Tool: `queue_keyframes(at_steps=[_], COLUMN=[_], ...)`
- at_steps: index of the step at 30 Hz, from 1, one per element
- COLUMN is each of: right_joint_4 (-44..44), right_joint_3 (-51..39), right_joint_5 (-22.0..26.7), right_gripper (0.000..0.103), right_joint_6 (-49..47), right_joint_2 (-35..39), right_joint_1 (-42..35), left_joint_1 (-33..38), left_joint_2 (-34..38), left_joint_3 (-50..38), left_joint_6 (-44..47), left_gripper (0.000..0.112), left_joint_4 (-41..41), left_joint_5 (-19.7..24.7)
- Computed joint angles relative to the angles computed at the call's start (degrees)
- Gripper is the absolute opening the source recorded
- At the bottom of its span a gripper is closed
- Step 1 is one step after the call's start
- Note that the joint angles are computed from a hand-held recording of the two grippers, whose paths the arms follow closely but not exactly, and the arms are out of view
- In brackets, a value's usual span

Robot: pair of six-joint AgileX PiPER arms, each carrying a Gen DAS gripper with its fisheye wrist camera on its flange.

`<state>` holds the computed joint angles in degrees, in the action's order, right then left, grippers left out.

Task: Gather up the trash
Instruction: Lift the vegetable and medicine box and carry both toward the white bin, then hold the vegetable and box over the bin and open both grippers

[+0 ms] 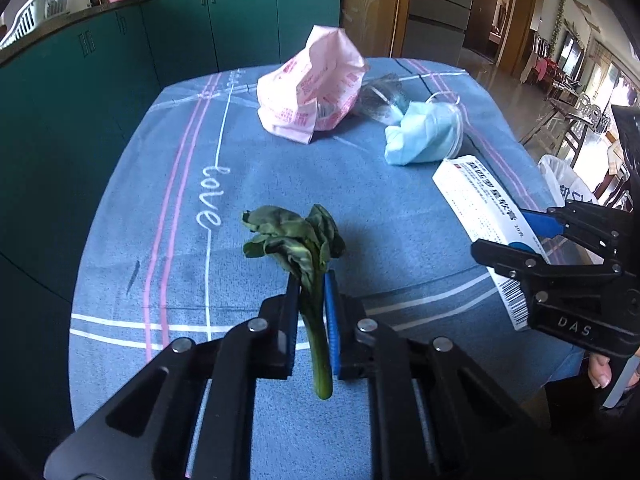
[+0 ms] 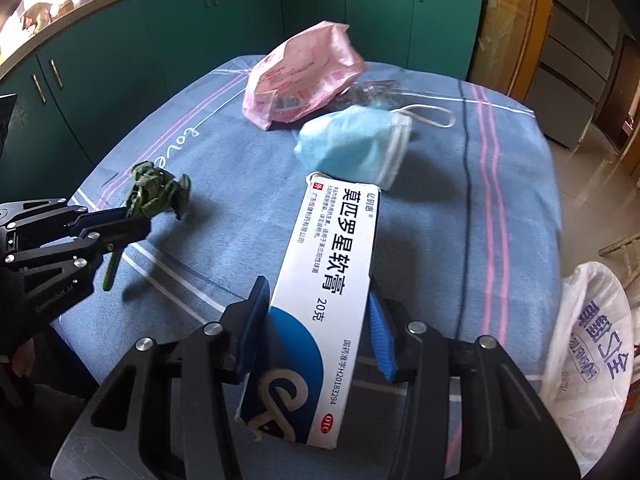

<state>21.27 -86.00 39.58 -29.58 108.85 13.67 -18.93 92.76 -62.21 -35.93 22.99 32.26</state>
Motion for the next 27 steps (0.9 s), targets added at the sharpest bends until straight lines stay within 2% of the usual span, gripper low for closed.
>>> queue_keyframes(at_steps=[7, 12, 15, 20, 25, 27], right_joint_4=[0.8, 1.3, 1.6, 2.2, 4.3, 5.2], right_joint_3=[3.7, 4.5, 5.5, 8.6, 11.0, 12.1], right_joint_5=[-2.7, -4.2, -5.2, -6.8, -6.8, -6.9], right_gripper=[0.047, 0.047, 0.047, 0.047, 0.047, 0.047], right_joint_6=[1.1, 1.4, 1.0, 0.0, -2.5, -3.9], right_joint_2=[-4.9, -7.2, -8.4, -10.8, -12.3, -12.8], right_joint_1=[-6.5, -13.2, -17.0, -25.5, -33.6, -36.4], left_joint_1=[-3.1, -3.4, -4.8, -11.0, -17.3, -19.6], left_joint_2=[-2.2, -1.6, 1.4, 9.5, 20.0, 25.3], left_joint_3=[-1.6, -4.1, -8.5, -19.5, -33.8, -41.7], left_joint_6=[-3.1, 2.3, 5.8, 13.4, 23.2, 25.9], left_gripper=[0.014, 0.014, 0.014, 0.014, 0.014, 0.014], left_joint_4=[2.9, -3.6, -6.9, -11.9, -19.0, -21.4], left_joint_5=[1.2, -0.7, -0.1, 1.4, 5.9, 9.2])
